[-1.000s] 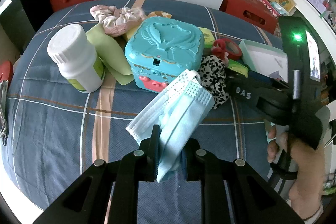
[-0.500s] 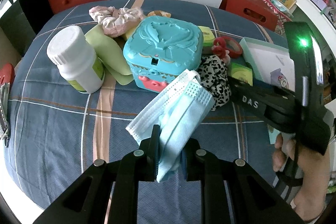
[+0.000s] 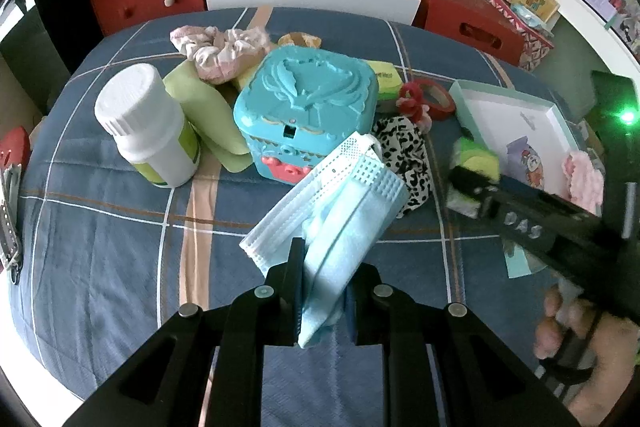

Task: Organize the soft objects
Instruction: 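Close the right gripper on the green tissue packet and lift it, then carry the mask and tissue packet over the white tray and open both grippers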

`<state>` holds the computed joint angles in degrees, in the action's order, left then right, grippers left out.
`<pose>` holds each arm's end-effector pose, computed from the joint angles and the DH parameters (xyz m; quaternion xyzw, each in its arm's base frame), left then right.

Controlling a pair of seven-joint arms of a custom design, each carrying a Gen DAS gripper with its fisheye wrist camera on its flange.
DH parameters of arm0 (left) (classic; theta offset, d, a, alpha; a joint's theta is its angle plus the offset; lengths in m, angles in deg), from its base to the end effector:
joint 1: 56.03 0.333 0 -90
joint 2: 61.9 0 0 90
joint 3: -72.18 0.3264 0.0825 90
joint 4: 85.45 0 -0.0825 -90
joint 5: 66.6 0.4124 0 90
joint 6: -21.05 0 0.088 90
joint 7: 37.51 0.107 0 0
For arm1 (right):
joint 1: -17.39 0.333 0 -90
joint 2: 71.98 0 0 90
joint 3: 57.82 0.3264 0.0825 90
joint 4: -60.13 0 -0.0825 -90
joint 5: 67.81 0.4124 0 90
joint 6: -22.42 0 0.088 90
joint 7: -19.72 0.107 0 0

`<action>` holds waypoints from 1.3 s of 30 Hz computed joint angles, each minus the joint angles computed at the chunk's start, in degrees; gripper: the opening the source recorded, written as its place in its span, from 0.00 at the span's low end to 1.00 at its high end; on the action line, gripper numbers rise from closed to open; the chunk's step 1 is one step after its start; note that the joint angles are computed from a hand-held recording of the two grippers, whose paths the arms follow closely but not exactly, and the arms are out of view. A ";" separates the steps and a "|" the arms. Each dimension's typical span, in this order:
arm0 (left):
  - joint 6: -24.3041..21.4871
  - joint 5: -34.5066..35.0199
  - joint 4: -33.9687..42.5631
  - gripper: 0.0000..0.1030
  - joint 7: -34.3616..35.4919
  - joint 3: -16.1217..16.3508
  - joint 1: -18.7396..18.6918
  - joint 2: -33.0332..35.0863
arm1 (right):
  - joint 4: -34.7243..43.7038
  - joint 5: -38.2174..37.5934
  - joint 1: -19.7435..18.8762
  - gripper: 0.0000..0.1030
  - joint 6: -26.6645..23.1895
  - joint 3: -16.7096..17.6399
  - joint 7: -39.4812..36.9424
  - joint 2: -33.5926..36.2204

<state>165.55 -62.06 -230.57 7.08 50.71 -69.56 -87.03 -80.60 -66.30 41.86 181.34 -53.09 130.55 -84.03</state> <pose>0.3764 -0.2693 0.4539 -0.7318 0.6441 -0.1847 0.1243 0.4507 0.2513 0.4276 -0.7246 0.6380 -0.0898 0.2446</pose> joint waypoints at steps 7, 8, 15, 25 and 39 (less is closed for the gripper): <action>-0.34 1.71 0.68 0.16 -0.84 -0.88 0.15 -0.53 | -1.91 1.39 0.38 0.55 2.93 -1.60 -0.66 -4.09; -0.16 1.82 0.89 0.16 -0.89 -0.93 0.16 -0.32 | -1.95 1.89 0.70 0.55 3.43 -1.96 -1.11 -4.30; -2.35 6.03 4.05 0.16 -3.41 -2.78 1.14 1.10 | -2.55 0.08 -1.04 0.55 5.37 -2.48 0.01 -6.52; -4.78 14.68 17.10 0.16 -1.70 -2.87 -0.70 12.00 | -1.33 -8.68 -9.05 0.55 5.55 -2.54 8.75 -4.73; -1.38 13.27 38.88 0.16 8.09 4.88 -10.41 36.32 | -3.16 -9.96 -15.25 0.55 8.06 -4.50 12.87 -2.20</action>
